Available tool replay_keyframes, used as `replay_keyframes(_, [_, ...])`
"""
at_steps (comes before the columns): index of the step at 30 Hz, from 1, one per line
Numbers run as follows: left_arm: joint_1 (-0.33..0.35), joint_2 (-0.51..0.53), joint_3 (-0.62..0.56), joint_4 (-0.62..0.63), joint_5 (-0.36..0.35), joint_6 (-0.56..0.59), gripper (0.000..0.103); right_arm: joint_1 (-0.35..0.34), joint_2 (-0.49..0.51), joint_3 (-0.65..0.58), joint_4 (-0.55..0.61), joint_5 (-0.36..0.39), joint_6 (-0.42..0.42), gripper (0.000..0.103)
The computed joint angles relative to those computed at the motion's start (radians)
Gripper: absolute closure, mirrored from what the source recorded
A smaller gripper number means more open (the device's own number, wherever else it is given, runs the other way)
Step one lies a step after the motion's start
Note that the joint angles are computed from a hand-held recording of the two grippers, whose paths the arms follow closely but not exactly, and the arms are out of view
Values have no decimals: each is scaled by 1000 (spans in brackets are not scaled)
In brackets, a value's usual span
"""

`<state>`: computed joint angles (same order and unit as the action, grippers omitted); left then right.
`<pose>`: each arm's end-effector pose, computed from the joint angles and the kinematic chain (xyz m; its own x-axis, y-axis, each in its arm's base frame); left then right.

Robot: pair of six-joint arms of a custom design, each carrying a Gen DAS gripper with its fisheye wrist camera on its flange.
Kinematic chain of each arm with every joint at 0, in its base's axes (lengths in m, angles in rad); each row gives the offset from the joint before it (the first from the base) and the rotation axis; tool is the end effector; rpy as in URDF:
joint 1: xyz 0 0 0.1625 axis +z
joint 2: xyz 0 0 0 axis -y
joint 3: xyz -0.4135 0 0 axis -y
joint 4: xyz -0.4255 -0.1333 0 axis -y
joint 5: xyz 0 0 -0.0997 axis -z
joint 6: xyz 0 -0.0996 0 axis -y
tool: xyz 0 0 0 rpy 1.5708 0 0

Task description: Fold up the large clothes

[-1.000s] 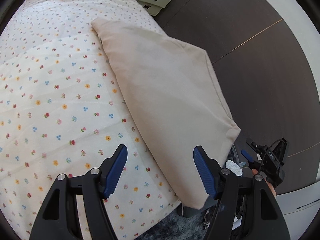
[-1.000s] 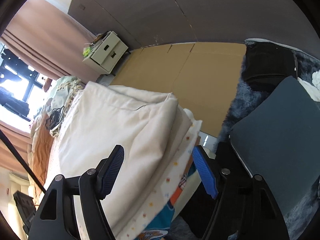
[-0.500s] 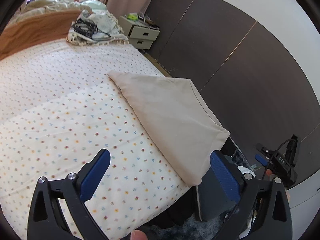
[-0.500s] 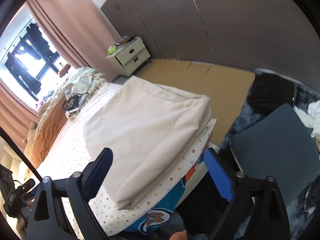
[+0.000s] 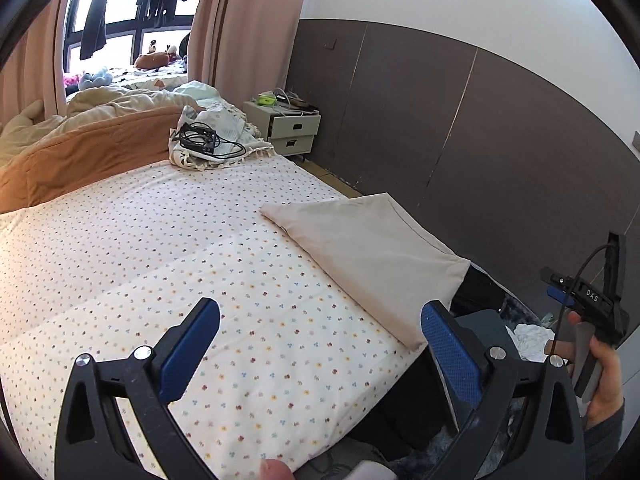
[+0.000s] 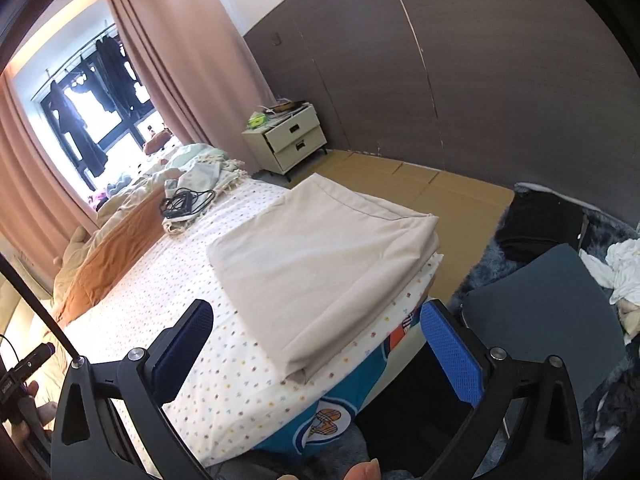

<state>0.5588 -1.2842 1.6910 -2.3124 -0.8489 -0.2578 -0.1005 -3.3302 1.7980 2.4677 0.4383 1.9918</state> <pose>-0.4255 -0.5009 0.3529 -0.7670 0.3764 -0.5197 0.6260 0.6171 -0.4768 0.4202 -0.2670 0.4170 -0.9320 0.2683 0.2437 -0.1218 0.4016 -0.9077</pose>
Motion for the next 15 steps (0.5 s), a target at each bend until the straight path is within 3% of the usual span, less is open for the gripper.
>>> replay_keyframes(9, [-85,-177,133,7,53,7,0,103,-37,-18,-119,24,152,0])
replay_keyframes(15, [-154,-301,210,27,147,-31,0,152,-59,-40,-157,31,202,0])
